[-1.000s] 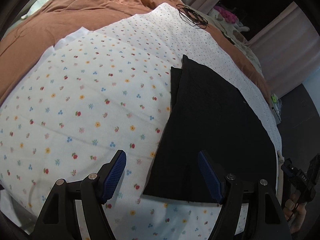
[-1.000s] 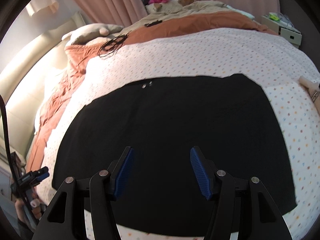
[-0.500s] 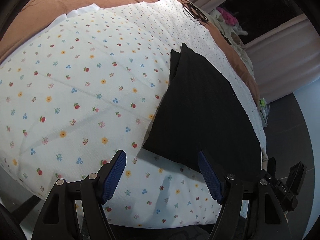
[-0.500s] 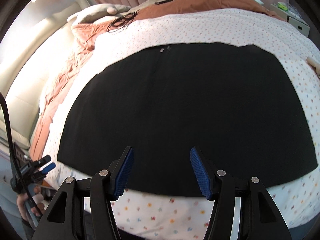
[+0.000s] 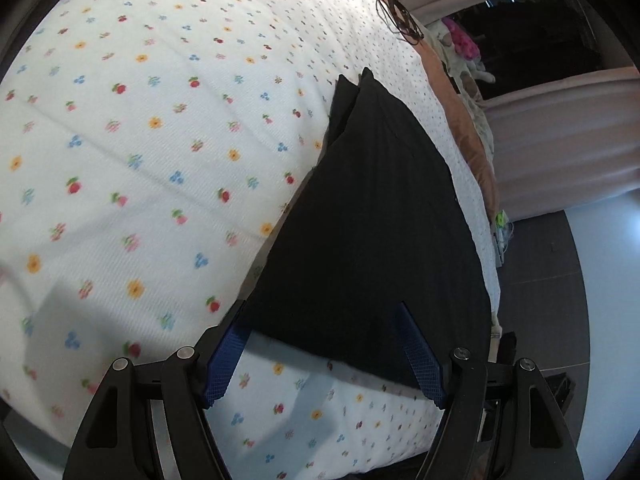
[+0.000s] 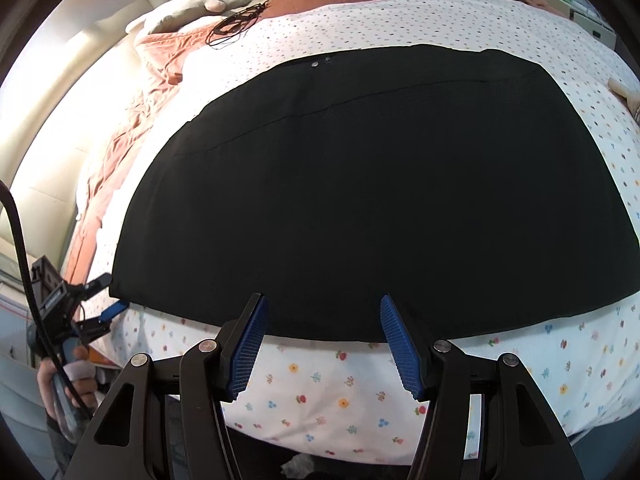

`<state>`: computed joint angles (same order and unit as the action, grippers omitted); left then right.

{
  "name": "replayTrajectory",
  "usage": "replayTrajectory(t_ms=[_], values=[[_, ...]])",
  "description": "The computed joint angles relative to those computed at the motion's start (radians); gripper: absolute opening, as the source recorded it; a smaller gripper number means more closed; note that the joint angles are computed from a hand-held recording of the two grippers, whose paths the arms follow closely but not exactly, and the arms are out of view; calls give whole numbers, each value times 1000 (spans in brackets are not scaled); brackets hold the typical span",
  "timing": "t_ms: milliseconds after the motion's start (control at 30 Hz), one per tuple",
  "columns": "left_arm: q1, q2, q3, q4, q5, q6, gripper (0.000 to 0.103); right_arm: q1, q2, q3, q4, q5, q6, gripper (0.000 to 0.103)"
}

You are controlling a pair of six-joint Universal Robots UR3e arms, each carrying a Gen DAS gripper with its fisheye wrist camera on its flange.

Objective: Fold large clothes

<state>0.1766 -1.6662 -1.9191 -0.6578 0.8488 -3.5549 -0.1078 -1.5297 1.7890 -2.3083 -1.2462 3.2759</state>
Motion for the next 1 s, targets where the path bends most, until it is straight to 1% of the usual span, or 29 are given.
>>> replayTrajectory(t_ms=[100, 167, 200, 367, 467, 500, 533, 600, 667, 800, 967, 1000], values=[[-16, -52, 35, 41, 3, -30, 75, -1, 12, -7, -4, 10, 2, 57], [-30, -71, 54, 61, 22, -38, 75, 10, 34, -26, 2, 19, 1, 49], [-34, -74, 55, 70, 31, -42, 75, 22, 51, -43, 7, 17, -3, 47], [-51, -85, 70, 82, 63, -33, 75, 81, 175, -156, 20, -15, -12, 45], [-51, -84, 64, 96, 66, -48, 75, 109, 266, -249, 30, -42, -7, 41], [-46, -78, 52, 105, 64, -62, 73, 117, 294, -279, 33, -53, -4, 40], [-50, -83, 59, 105, 73, -78, 71, 120, 318, -306, 39, -62, -4, 36], [-46, -72, 46, 105, 82, -91, 60, 126, 380, -379, 57, -83, 2, 31], [-37, -63, 19, 129, 75, -110, 56, 120, 434, -449, 78, -87, 2, 26], [-17, -42, -27, 157, 58, -125, 50, 118, 537, -611, 133, -98, -5, 25], [-19, -28, -35, 147, 71, -135, 46, 119, 709, -901, 240, -116, 2, 24], [-20, -24, -37, 146, 74, -138, 45, 119, 755, -984, 273, -119, 6, 23]])
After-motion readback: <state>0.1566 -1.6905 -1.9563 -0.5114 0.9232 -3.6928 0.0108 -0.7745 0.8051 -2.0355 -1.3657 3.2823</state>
